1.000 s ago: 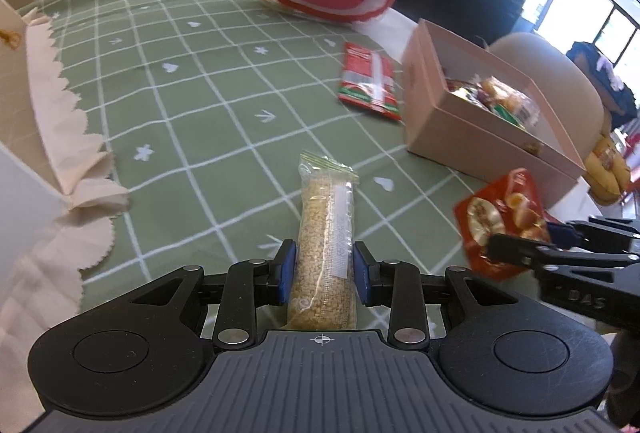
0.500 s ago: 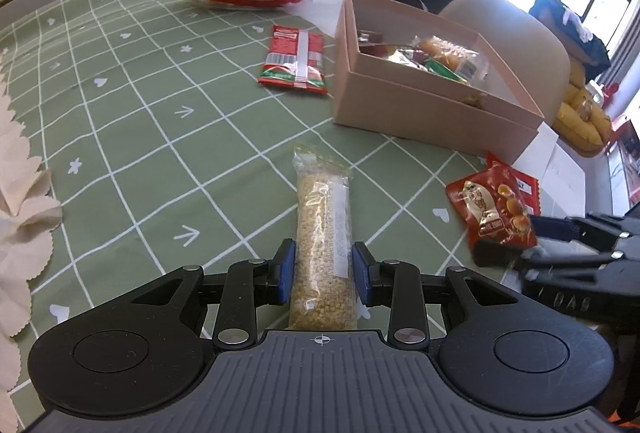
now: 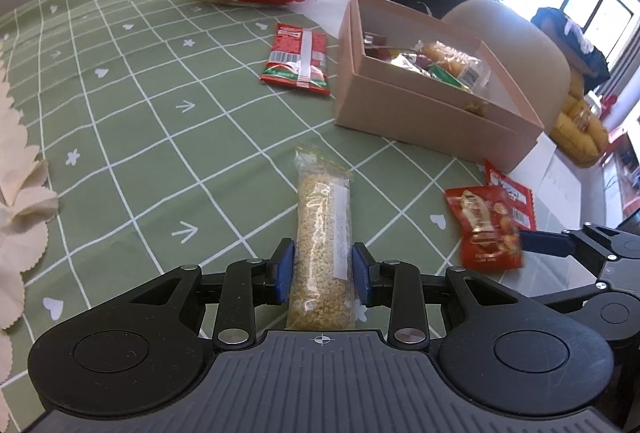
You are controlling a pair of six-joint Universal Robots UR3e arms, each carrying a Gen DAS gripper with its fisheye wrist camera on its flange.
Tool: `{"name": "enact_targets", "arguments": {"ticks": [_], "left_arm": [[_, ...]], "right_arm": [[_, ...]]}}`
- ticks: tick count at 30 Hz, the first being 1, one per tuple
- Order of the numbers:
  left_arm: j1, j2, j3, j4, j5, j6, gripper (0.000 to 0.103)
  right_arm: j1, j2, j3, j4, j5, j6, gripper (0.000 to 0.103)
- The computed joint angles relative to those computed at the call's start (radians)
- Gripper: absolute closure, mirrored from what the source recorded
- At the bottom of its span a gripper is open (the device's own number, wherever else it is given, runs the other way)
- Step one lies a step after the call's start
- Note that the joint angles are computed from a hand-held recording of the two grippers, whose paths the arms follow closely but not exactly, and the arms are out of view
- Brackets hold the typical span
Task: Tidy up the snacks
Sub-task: 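Lower the red snack bag beside the red sachet with the right gripper, then grasp the red quail-egg bag again with the right gripper and lift it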
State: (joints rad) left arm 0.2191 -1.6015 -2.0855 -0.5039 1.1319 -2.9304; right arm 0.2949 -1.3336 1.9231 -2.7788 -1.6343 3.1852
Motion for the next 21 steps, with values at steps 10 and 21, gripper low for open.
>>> {"name": "enact_targets", "arguments": {"ticks": [10, 21], "left_arm": [[-0.011, -0.001, -0.007, 0.021, 0.015, -0.004, 0.068], [-0.034, -0.011, 0.010, 0.020, 0.046, 0.002, 0.068]], "right_arm": [[0.087, 0.013, 0.046, -0.166, -0.298, -0.072, 0.023], [0.021, 0.092, -0.158, 0.044, -0.116, 0.228, 0.023]]}}
